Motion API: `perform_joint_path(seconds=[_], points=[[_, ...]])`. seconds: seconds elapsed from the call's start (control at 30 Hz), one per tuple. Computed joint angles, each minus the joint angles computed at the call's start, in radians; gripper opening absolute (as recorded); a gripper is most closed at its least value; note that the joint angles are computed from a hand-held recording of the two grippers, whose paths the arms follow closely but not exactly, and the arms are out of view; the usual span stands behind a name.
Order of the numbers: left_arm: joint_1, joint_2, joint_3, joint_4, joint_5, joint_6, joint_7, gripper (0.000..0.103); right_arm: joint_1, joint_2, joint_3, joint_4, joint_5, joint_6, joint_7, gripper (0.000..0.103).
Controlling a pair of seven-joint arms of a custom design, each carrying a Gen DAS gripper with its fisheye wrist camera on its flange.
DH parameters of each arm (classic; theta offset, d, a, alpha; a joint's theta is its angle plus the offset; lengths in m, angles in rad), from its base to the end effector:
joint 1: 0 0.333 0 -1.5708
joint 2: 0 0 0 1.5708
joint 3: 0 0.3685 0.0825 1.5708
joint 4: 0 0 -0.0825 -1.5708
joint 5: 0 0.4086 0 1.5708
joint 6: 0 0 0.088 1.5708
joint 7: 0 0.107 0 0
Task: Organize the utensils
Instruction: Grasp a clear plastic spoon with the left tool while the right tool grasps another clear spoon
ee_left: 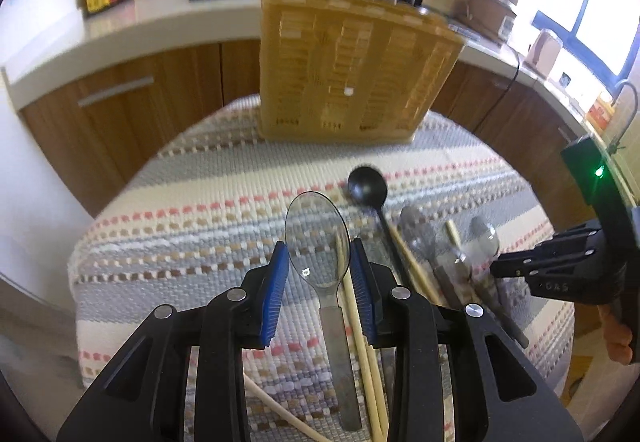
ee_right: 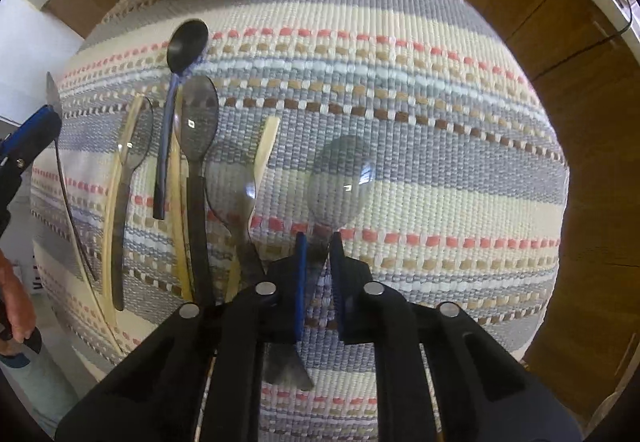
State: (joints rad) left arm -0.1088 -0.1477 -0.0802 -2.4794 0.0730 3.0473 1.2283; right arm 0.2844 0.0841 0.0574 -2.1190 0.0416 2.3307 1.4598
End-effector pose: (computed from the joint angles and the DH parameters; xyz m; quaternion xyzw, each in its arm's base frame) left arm 0.5062 -0.1037 0.4641 -0.6882 0.6354 -0.2927 0.1923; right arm 0.5581 0.1987 0.4235 -0.8386 0.5406 -0.0252 0.0614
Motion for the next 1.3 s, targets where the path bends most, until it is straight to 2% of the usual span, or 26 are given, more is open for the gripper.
perform_joint_path(seconds=[0.03, 0.07, 0.13, 0.3, 0.33, 0.4, 0.43, 0.47, 0.5, 0.57, 0.63, 0.7, 0.77, 0.8, 0.87, 0.9, 0.93, 0.97, 1.0, 1.13, 1.23, 1.3], points=[[-0.030, -0.009, 0.024, -0.010, -0.040, 0.021, 0.040, 0.007, 0.003, -0.017, 0.002, -0.011, 0.006, 0.008, 0.006, 0.003], [-0.050, -0.026, 0.045, -0.023, -0.073, 0.035, 0.067, 0.000, 0.005, -0.035, 0.007, -0.030, 0.016, 0.026, 0.000, 0.002], [-0.015, -0.038, 0.018, -0.026, -0.035, 0.046, 0.033, 0.000, 0.007, -0.046, 0.012, -0.053, 0.038, 0.053, -0.023, 0.001], [-0.025, -0.039, 0.026, -0.023, -0.017, 0.059, 0.019, 0.000, 0.003, -0.059, 0.014, -0.089, 0.139, 0.096, -0.058, 0.001], [-0.053, -0.033, 0.053, -0.021, -0.039, 0.065, 0.034, 0.000, 0.003, -0.067, 0.017, -0.103, 0.181, 0.118, -0.082, 0.001], [-0.164, -0.031, 0.156, -0.016, -0.164, 0.045, 0.139, 0.000, 0.006, -0.074, 0.019, -0.119, 0.180, 0.141, -0.077, 0.001], [-0.184, -0.035, 0.179, -0.015, -0.214, 0.029, 0.171, 0.000, 0.006, -0.073, 0.019, -0.118, 0.186, 0.139, -0.083, 0.001], [-0.182, -0.044, 0.188, -0.022, -0.254, 0.019, 0.181, 0.007, 0.008, -0.074, 0.021, -0.125, 0.203, 0.141, -0.095, 0.001], [-0.178, -0.048, 0.192, -0.021, -0.283, -0.002, 0.194, 0.033, 0.010, -0.075, 0.023, -0.127, 0.209, 0.138, -0.100, 0.001], [-0.170, -0.055, 0.206, -0.018, -0.342, -0.064, 0.233, 0.065, 0.000, -0.042, 0.014, -0.088, 0.241, 0.120, -0.142, 0.002], [-0.130, -0.046, 0.186, -0.005, -0.354, -0.127, 0.224, 0.058, -0.016, -0.022, 0.003, -0.061, 0.264, 0.093, -0.189, 0.005], [-0.160, -0.016, 0.222, 0.034, -0.492, -0.226, 0.321, 0.046, -0.026, 0.004, -0.003, -0.021, 0.258, 0.074, -0.199, 0.007], [-0.158, 0.022, 0.227, 0.064, -0.581, -0.287, 0.377, 0.044, -0.035, 0.012, -0.005, 0.000, 0.277, 0.035, -0.208, 0.012], [-0.140, 0.042, 0.212, 0.076, -0.558, -0.307, 0.355, 0.041, -0.047, 0.018, -0.011, 0.021, 0.294, -0.003, -0.223, 0.014], [-0.104, 0.061, 0.169, 0.082, -0.465, -0.308, 0.287, 0.038, -0.063, 0.006, -0.021, 0.024, 0.296, -0.026, -0.232, 0.027], [-0.083, 0.062, 0.142, 0.081, -0.380, -0.301, 0.233, 0.030, -0.070, -0.006, -0.027, 0.026, 0.284, -0.033, -0.230, 0.030], [-0.066, 0.066, 0.121, 0.086, -0.335, -0.310, 0.204, 0.025, -0.069, -0.009, -0.027, 0.021, 0.269, -0.015, -0.215, 0.036], [-0.043, 0.069, 0.094, 0.089, -0.243, -0.316, 0.139, 0.016, -0.077, -0.020, -0.032, 0.020, 0.266, -0.023, -0.221, 0.044], [-0.027, 0.073, 0.074, 0.093, -0.199, -0.320, 0.110, 0.012, -0.078, -0.020, -0.031, 0.021, 0.263, -0.020, -0.215, 0.045], [0.026, 0.070, 0.017, 0.091, -0.141, -0.326, 0.074, 0.012, -0.074, -0.012, -0.029, 0.041, 0.190, -0.074, -0.153, 0.044], [0.049, 0.066, -0.013, 0.087, -0.083, -0.323, 0.029, 0.011, -0.061, 0.006, -0.022, 0.055, 0.146, -0.117, -0.102, 0.033], [0.058, 0.073, -0.031, 0.102, -0.018, -0.334, -0.018, 0.011, -0.038, 0.007, -0.015, 0.045, 0.064, -0.088, -0.041, 0.028]])
